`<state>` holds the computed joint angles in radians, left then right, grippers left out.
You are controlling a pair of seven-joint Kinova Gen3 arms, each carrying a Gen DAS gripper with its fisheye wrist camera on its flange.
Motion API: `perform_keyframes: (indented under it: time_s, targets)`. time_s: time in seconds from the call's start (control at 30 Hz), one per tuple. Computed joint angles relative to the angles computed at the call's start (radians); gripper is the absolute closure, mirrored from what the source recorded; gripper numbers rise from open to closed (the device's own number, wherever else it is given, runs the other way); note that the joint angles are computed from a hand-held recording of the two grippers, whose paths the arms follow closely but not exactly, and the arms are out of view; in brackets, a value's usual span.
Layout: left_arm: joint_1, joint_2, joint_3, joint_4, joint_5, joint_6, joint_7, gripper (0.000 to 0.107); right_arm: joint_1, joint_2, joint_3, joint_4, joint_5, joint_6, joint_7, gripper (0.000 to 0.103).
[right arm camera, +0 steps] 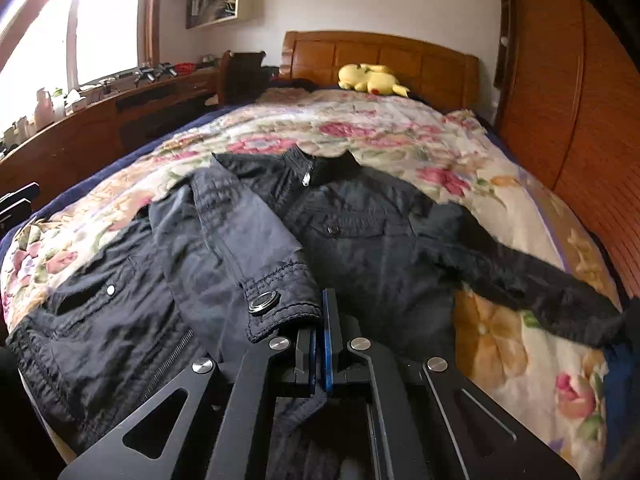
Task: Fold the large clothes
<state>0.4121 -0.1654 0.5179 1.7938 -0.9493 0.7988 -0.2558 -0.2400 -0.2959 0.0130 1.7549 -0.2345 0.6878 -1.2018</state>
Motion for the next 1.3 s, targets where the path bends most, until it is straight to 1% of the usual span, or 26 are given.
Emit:
perform_keyframes:
  time_s: [0.07,0.13,0.23,0.3,0.4,0.5,0.53,0.57,0.6,0.63,0.67,0.73,0.8,0.87,0.97,1.0,1.03,1.07,1.17,1.27,1.3]
  targets:
    - [0.007,0.02,0.016,-0.011,-0.018,0.013,-0.002,0.029,0.007,0.007,0.001,-0.009,0.005,0.027,-0.009,0.101]
    - [0.032,0.049,0.033,-0.026,-0.056,0.058,0.006,0.029,0.014,0.015,-0.004,-0.024,0.005,0.064,-0.027,0.101]
    - [0.075,0.077,0.019,-0.041,-0.068,0.091,0.002,0.029,0.021,-0.001,-0.009,-0.01,0.008,0.076,-0.043,0.101]
    - [0.101,0.087,-0.002,-0.045,-0.061,0.089,-0.006,0.029,0.018,-0.015,0.0,0.002,-0.004,0.079,-0.043,0.1]
    - [0.146,0.107,-0.021,-0.057,-0.073,0.111,-0.008,0.029,0.041,-0.034,-0.012,0.01,0.025,0.082,-0.072,0.099]
    - [0.191,0.125,-0.036,-0.063,-0.124,0.137,0.016,0.029,0.038,-0.06,0.021,0.032,0.011,0.069,-0.064,0.096]
    - [0.208,0.133,-0.038,-0.066,-0.149,0.157,0.031,0.029,0.046,-0.066,0.015,0.038,0.019,0.059,-0.073,0.093]
    - [0.224,0.14,-0.043,-0.069,-0.165,0.171,0.041,0.029,0.048,-0.077,0.011,0.047,0.023,0.05,-0.079,0.089]
    - [0.239,0.146,-0.049,-0.069,-0.186,0.183,0.06,0.029,0.032,-0.082,0.025,0.052,0.012,0.044,-0.068,0.085]
    - [0.252,0.148,-0.059,-0.066,-0.2,0.183,0.078,0.029,0.005,-0.083,0.048,0.058,-0.013,0.037,-0.045,0.076]
    - [0.261,0.149,-0.071,-0.064,-0.202,0.174,0.086,0.029,-0.009,-0.08,0.053,0.068,-0.027,0.023,-0.035,0.066]
    - [0.267,0.146,-0.096,-0.064,-0.184,0.135,0.086,0.029,-0.027,-0.071,0.056,0.074,-0.043,0.015,-0.02,0.06]
    - [0.266,0.147,-0.11,-0.063,-0.173,0.105,0.09,0.029,-0.049,-0.04,0.063,0.063,-0.06,0.036,0.005,0.06]
    - [0.262,0.15,-0.122,-0.07,-0.152,0.074,0.076,0.029,-0.06,0.011,0.07,0.037,-0.084,0.081,0.033,0.06]
    - [0.249,0.146,-0.139,-0.076,-0.101,0.011,0.042,0.029,-0.024,0.085,0.044,-0.005,-0.081,0.144,0.026,0.06]
    - [0.242,0.146,-0.145,-0.081,-0.074,-0.015,0.022,0.029,-0.005,0.113,0.029,-0.014,-0.074,0.167,0.023,0.06]
    - [0.235,0.149,-0.15,-0.09,-0.045,-0.032,0.001,0.028,0.002,0.132,0.031,-0.018,-0.083,0.176,0.036,0.06]
    - [0.231,0.154,-0.152,-0.098,-0.025,-0.04,-0.017,0.026,0.012,0.138,0.037,-0.011,-0.107,0.178,0.063,0.06]
    - [0.232,0.178,-0.159,-0.131,0.02,-0.034,-0.06,0.025,0.042,0.127,0.051,-0.011,-0.165,0.197,0.136,0.06]
    - [0.251,0.203,-0.17,-0.155,0.015,-0.022,-0.057,0.025,0.074,0.088,0.062,-0.009,-0.165,0.192,0.189,0.06]
    - [0.256,0.211,-0.176,-0.165,0.027,-0.02,-0.068,0.025,0.083,0.072,0.071,-0.012,-0.163,0.194,0.203,0.06]
